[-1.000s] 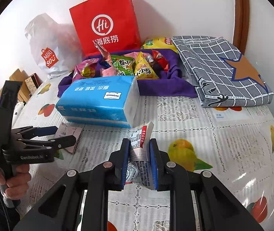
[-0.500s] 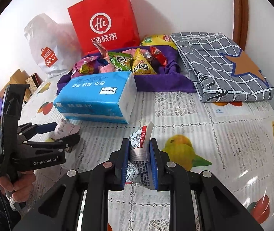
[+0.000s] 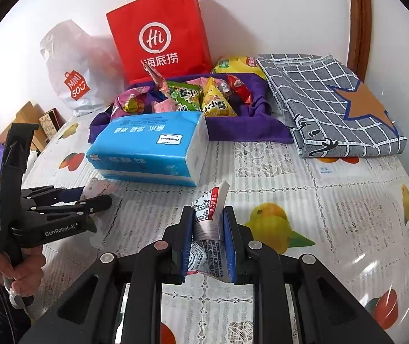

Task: Organize snacks
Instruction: 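Grasp the pale pink pouch with the left tool while the right tool holds the sachet, then carry the pink pouch and white sachet over the purple towel with both tools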

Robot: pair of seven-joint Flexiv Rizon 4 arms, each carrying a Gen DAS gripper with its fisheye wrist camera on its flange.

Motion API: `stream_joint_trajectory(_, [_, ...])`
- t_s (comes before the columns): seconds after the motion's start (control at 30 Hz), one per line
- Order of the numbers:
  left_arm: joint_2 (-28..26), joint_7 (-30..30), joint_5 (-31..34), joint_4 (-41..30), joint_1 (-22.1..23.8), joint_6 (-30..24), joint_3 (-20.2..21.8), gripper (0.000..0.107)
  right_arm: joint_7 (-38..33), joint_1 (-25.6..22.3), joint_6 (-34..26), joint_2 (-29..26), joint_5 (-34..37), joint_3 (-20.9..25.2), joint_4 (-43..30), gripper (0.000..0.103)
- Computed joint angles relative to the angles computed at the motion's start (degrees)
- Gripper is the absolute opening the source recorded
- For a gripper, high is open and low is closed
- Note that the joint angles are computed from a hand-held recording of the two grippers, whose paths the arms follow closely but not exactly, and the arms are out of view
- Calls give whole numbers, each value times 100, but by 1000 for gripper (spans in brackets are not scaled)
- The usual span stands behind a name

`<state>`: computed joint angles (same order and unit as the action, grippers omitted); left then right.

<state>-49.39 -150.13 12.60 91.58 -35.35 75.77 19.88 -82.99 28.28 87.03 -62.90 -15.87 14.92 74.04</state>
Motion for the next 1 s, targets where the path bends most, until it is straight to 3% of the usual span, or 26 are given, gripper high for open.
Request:
stream_joint_trajectory(0.47, [457,-311,160,492,-356,440,326,41,179,181,345,311,-91,-192,344,21])
stream_joint_trajectory(1.0, [907,-594,563,571,-542,420,634,41,330,306,543,483,-301,-195,306,20])
